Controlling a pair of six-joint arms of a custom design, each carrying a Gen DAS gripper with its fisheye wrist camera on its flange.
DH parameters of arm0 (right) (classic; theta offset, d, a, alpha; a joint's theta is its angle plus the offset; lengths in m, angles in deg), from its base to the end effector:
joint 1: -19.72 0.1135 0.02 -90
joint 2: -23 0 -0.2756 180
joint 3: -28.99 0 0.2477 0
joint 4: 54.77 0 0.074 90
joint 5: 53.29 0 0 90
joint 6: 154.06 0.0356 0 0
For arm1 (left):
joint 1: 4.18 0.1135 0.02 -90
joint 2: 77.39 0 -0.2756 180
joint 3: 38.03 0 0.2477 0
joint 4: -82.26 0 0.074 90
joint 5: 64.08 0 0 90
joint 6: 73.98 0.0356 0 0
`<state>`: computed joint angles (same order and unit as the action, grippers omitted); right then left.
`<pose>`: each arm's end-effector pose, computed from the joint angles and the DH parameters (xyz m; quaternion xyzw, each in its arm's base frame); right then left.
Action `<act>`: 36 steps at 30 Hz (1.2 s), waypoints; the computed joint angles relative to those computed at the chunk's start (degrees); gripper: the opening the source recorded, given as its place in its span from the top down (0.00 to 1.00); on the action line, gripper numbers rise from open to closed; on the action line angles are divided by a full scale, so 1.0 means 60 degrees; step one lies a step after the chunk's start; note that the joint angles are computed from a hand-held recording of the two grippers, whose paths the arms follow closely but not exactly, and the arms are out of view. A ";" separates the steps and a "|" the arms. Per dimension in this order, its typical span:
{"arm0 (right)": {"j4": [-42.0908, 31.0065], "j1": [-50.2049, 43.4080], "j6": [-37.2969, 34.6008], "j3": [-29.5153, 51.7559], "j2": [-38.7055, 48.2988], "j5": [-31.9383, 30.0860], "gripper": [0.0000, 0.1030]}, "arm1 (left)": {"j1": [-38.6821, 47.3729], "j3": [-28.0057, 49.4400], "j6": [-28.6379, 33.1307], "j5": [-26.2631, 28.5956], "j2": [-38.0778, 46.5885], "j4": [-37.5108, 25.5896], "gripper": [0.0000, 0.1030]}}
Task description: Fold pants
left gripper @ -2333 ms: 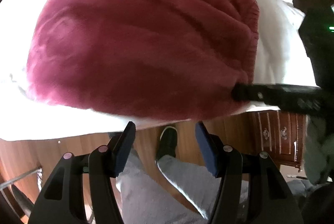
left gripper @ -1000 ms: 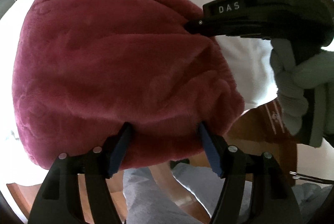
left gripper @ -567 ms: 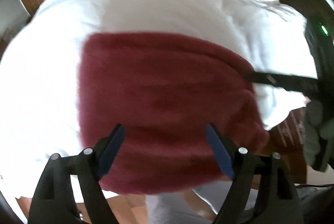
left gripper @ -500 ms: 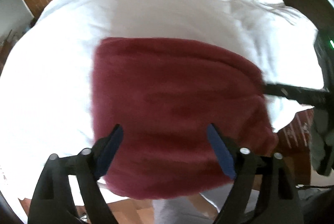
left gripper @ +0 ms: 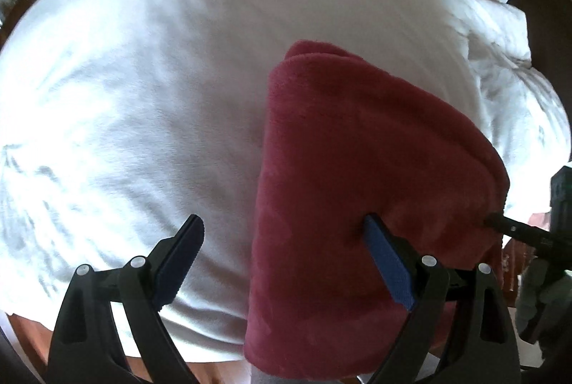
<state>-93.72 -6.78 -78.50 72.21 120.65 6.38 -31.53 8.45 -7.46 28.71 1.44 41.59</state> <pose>0.1822 -0.0707 0.0806 0.1090 0.9586 0.2549 0.0648 0.1838 -0.0970 0.1466 0.0370 0.9881 -0.0851 0.1230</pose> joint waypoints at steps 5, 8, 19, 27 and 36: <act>0.0674 0.0197 0.0273 0.0101 0.0952 -0.0167 0.18 | 0.0707 -0.0026 0.0701 0.0852 0.1032 0.0793 0.13; 0.0805 0.0176 0.0338 0.0311 0.1509 -0.0308 0.16 | 0.1058 0.0006 0.1018 0.1326 0.1503 0.1075 0.13; 0.1515 0.0615 0.0741 0.0361 0.2340 -0.0384 0.16 | 0.1939 0.0350 0.1669 0.2892 0.3226 0.1689 0.05; 0.1321 0.0611 0.0817 0.0567 0.2533 -0.0420 0.28 | 0.2829 0.0527 0.2398 0.4364 0.4140 0.1756 0.05; 0.0863 0.1076 0.1649 0.0037 0.0704 0.0220 0.51 | 0.2798 0.1066 0.3061 0.5419 0.4110 0.1131 0.47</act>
